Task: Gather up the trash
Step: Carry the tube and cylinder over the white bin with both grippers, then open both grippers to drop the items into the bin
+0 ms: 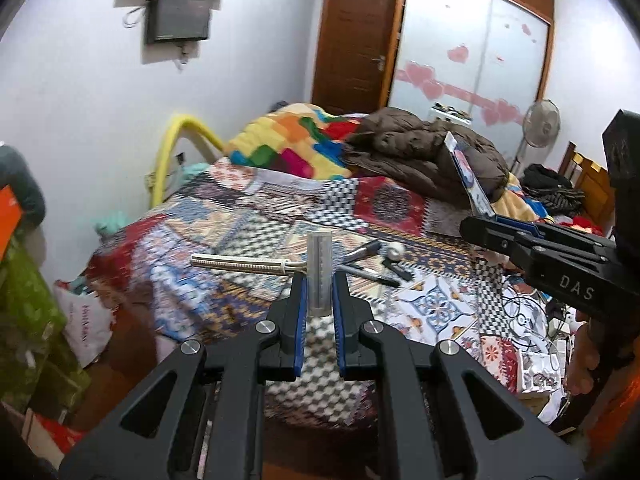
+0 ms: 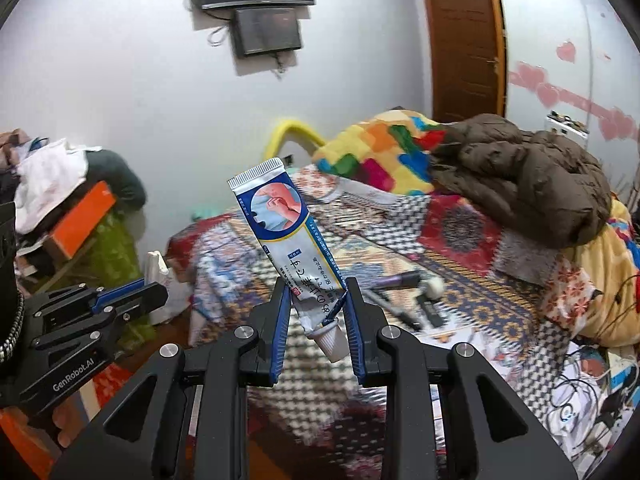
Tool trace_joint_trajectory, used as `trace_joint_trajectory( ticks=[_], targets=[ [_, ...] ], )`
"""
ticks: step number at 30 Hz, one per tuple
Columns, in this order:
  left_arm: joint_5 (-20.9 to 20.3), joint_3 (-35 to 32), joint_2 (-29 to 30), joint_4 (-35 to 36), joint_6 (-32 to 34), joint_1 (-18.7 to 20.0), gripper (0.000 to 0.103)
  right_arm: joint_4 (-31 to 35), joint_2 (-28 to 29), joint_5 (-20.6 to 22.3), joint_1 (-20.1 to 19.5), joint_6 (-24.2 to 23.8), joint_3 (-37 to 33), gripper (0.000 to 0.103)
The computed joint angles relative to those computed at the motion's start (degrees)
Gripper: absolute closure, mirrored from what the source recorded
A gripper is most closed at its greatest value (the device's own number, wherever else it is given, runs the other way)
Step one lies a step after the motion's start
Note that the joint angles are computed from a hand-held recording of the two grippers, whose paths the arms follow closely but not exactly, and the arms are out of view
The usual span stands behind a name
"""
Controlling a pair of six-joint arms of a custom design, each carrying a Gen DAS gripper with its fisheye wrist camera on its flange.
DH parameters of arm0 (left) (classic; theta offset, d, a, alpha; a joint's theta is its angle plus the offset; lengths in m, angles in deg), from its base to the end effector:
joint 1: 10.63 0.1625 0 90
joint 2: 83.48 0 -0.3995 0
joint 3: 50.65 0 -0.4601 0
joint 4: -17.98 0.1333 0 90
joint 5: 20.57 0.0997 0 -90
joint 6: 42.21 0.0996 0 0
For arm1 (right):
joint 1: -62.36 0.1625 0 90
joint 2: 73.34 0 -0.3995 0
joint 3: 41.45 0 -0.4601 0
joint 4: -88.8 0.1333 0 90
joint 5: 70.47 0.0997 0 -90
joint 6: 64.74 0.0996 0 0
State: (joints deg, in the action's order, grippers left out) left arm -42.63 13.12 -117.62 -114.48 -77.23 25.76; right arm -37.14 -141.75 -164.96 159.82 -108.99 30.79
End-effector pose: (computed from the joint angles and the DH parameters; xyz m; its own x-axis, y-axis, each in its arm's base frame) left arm -0.5392 -0.6777 0.1449 -0.7686 -0.1844 -0.6126 0.4199 0.5772 -0.7004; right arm 0.2209 -0.7207 0.4721 -0.6352 -0.6492 0.4184 -0.7723 0.5401 -0.3345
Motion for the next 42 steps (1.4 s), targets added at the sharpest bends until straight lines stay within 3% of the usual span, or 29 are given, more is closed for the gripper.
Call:
trace_joint_trajectory(
  ticks=[5, 12, 18, 24, 30, 42],
  targets=[
    [3.24, 9.99, -8.31, 8.35, -12.27, -1.73, 0.092, 0.5, -2.23, 1.05, 1.75, -0.55, 5.03, 0.079],
    [5.6, 20.02, -18.83, 27.28, -34.57, -3.65, 0.092, 1.96, -3.62, 2.16, 4.11, -0.97, 10.27, 0.079],
    [5.06, 25.05, -25.72, 44.75, -53.31, -4.66, 0.092, 3.25, -3.76, 2.23, 6.11, -1.5, 14.11, 0.079],
    [2.37, 29.23, -30.91, 56.51, -66.0, -4.91, 0.092, 4.79, -2.91, 1.42, 7.87, -1.37, 17.14, 0.079],
    [-1.1, 34.61, -35.26, 56.69, -69.54, -3.99, 0.092, 7.03, -1.35, -0.58, 8.99, -0.61, 19.61, 0.079],
    [-8.52, 45.68, -41.14, 41.27, -65.49, 0.6, 0.092, 12.32, 4.27, -9.0, 9.16, 1.95, 22.04, 0.079]
  ],
)
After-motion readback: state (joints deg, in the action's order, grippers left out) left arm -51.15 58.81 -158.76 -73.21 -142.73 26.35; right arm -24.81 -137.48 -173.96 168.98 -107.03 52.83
